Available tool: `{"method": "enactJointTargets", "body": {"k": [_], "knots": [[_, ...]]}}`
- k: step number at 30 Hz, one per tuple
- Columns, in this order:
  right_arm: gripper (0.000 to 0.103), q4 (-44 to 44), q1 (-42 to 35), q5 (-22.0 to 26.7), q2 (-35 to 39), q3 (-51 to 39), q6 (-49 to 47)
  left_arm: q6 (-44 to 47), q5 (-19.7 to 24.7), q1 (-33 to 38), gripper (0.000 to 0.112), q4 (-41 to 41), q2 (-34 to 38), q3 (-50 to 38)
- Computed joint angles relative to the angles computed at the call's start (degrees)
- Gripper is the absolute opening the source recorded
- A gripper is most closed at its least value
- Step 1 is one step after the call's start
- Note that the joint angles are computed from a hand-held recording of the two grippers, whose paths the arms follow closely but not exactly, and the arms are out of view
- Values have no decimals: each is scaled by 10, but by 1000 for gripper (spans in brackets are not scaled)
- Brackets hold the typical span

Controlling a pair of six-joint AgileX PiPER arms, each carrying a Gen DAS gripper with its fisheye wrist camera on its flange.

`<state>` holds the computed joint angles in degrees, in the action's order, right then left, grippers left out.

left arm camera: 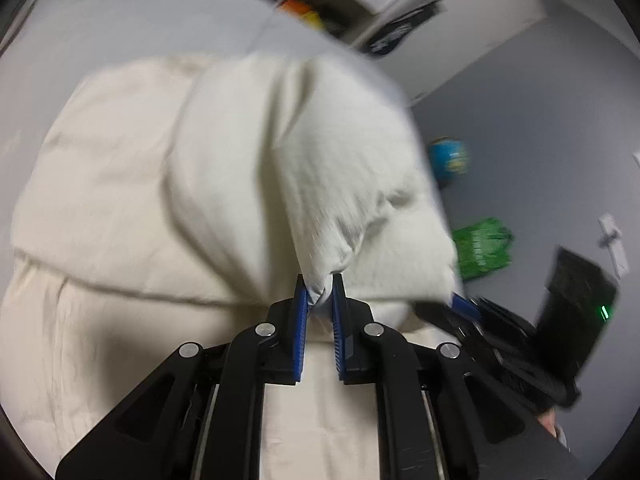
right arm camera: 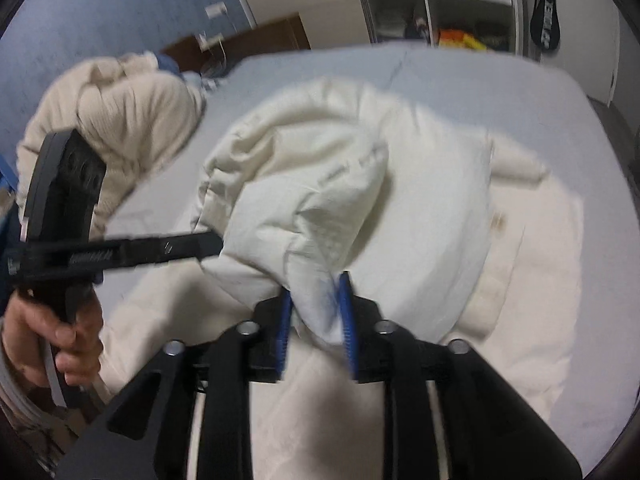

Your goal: Fold large clothes

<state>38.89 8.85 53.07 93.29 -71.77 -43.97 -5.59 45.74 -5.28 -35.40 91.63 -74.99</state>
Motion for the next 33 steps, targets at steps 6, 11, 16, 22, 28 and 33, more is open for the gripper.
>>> {"method": "enactJointTargets", "body": {"k": [6,11,16,22,28,33], "knots": [[24,63,-31,-28,-15,79,-26,60,-15,40,16,-83,27,57],[64,185,-106,8,-28,92,-66,171,-22,58,17,-162,17,94],[72,174,-92,2,16,39,68,221,-41,53,17,-197,14,123],[22,84,-13,-41,66,-8,169,215,-62,33,17,-167,-1,138],[0,180,-76,-65,58,77,83,198,-61,35,16,-160,3,149],[0,228,-105,-86,72,150,6,197,-64,18,26,-158,25,162]]}}
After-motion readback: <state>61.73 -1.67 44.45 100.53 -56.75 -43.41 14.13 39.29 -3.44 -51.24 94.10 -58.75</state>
